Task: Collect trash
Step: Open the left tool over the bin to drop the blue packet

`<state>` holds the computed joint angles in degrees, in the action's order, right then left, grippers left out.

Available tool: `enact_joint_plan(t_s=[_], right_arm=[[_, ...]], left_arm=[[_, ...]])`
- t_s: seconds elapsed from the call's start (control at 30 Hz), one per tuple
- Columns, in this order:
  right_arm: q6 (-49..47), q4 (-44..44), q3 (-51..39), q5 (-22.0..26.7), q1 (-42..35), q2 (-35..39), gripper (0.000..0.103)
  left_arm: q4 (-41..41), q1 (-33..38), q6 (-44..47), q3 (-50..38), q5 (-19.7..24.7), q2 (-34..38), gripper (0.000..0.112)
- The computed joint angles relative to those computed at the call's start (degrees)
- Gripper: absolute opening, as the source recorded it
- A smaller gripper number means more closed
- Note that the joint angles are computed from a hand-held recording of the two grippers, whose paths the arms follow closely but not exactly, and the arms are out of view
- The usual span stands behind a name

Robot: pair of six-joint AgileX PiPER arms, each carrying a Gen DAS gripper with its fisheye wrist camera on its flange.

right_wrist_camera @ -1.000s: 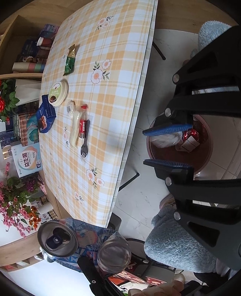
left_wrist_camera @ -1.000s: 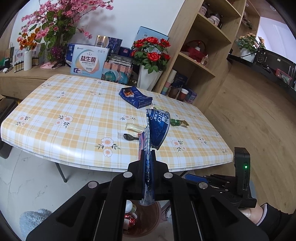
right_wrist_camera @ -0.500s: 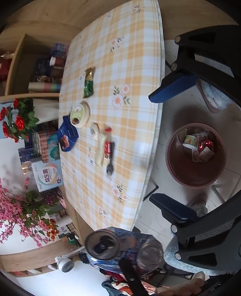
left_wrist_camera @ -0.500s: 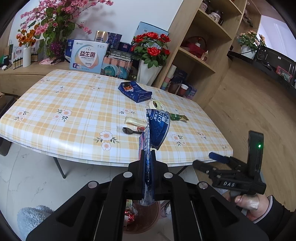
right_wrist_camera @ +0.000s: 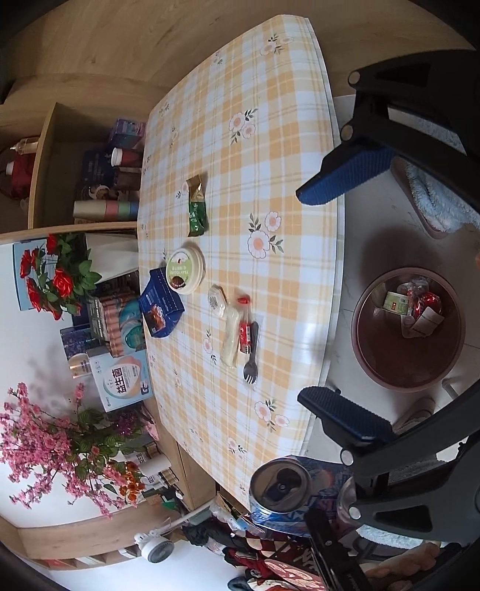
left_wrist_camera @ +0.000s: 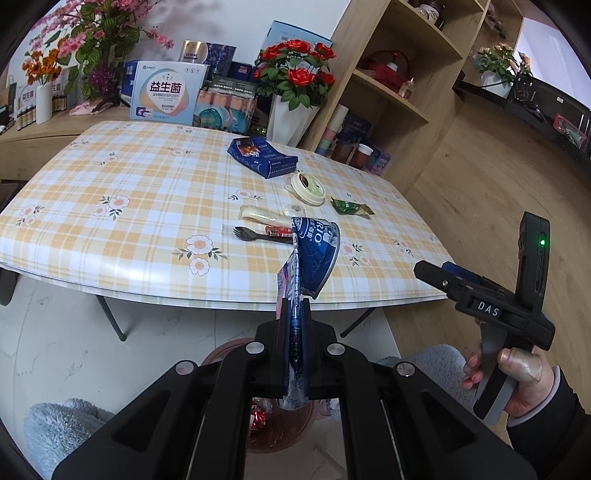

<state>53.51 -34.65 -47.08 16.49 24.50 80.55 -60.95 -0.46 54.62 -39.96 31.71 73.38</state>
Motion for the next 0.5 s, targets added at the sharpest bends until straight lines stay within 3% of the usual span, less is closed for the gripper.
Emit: enact_joint_plan(t_s=[0.27,0.3,0.33,0.37,0.5], right_arm=[[-3.49,4.16,0.46,-0.69,-1.79,0.02,0.097],[-3.55,4.20,0.52,-0.74,-1.88,-0.03,0.097],[-3.61,4.24,0.51,-0.70,-1.89,-0.04,0.097],[-3.65,4.22,0.48,-0.60,-1.95,-0.04,0.097],[-3.44,3.63,0.41,-0.24,-2.34,-0.13,0.097]], left_arm=[[-1.03,-1.25,2.26,-1.38,1.97,4.44,0.008],[-0.50,-1.85,1.85,-1.34,1.34,4.70,0.029],[0.14,-2.66,1.14,-1.11,-0.14,4.89,0.060],[-1.01,-2.73,2.07,-0.53,-0.90,4.76,0.065],[0.48,-3.33,0.54,-0.07,-3.85,4.64,0.067]])
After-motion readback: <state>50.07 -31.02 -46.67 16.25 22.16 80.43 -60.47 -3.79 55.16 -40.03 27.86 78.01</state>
